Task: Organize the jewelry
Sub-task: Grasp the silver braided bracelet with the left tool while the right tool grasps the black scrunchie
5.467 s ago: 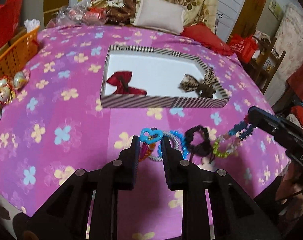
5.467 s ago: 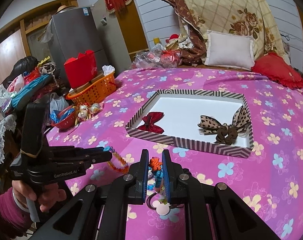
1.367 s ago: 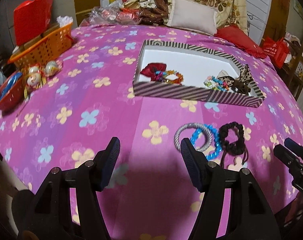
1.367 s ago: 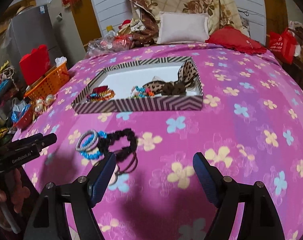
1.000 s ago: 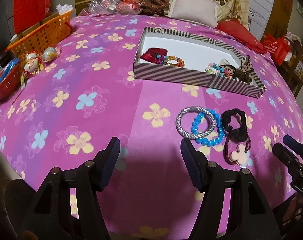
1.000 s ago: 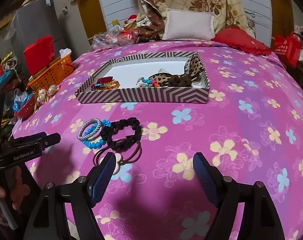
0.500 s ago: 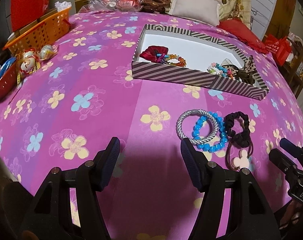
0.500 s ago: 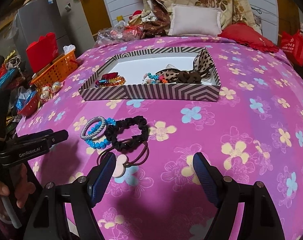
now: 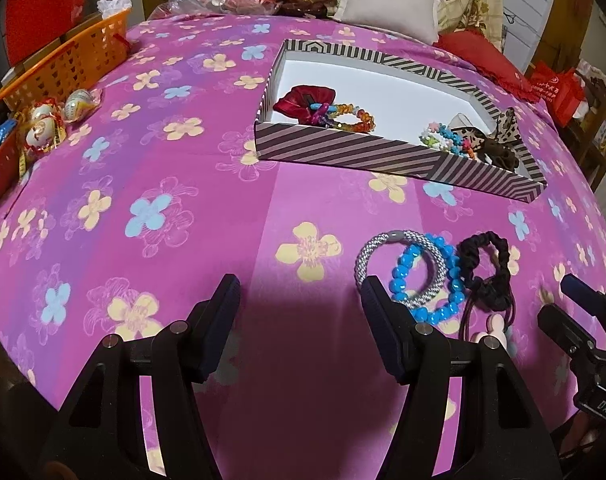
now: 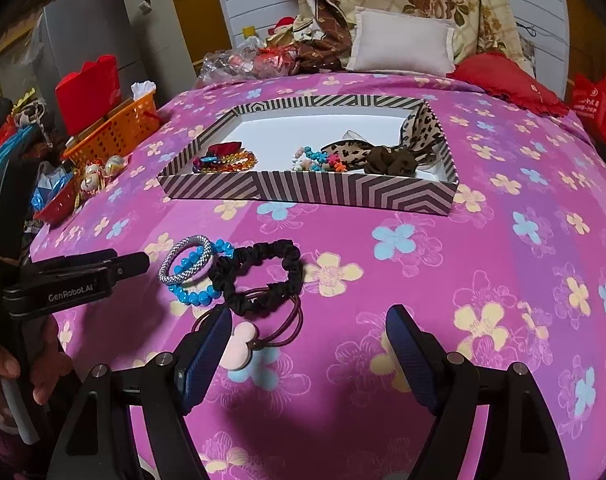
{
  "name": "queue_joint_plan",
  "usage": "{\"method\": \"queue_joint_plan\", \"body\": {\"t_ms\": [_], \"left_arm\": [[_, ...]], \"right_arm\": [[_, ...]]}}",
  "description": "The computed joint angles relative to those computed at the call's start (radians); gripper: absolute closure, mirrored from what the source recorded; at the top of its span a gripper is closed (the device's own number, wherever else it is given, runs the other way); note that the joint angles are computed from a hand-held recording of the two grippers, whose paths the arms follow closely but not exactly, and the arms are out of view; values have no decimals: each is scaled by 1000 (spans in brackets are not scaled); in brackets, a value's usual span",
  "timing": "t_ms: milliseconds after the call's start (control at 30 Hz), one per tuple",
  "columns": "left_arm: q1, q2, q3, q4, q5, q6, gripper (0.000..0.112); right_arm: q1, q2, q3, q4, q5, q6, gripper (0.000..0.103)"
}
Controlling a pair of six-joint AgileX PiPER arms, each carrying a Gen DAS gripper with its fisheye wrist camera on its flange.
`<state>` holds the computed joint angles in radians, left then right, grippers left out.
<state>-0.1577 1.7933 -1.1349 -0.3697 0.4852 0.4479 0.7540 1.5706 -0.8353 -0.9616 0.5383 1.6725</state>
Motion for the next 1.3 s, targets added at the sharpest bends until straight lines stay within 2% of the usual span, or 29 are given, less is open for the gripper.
{"method": "queue_joint_plan", "body": {"t_ms": [367,433,500,900,1000,1100,1167,1267,1300], "left_arm": [[-25,53,-60,19,18,19,49],[-30,65,-74,27,26,15,49],[-35,74,-82,40,28,6,49],[-78,103,-103,109,0,-27,50],[-81,104,-107,88,2,-1,61],[-82,107,-117,65,15,31,77],[-77,107,-118,37,20,59,95],[-57,108,-119,-30,36,119,106],[-49,109,-120,-53,45,136,106]], "right_arm": [[-66,46,-60,-6,-25,-72,26],[-87,65,-79,15,-40,-107,37],[-111,85,-95,48,-65,-151,41],[-172,166,-137,103,-144,-266,47],[-183,186,-148,111,-160,-285,57],[-178,203,-160,70,-147,-254,67],[-170,211,-167,38,-135,-234,71],[-167,215,-171,21,-129,-229,89],[-175,211,-165,27,-147,-230,94]]}}
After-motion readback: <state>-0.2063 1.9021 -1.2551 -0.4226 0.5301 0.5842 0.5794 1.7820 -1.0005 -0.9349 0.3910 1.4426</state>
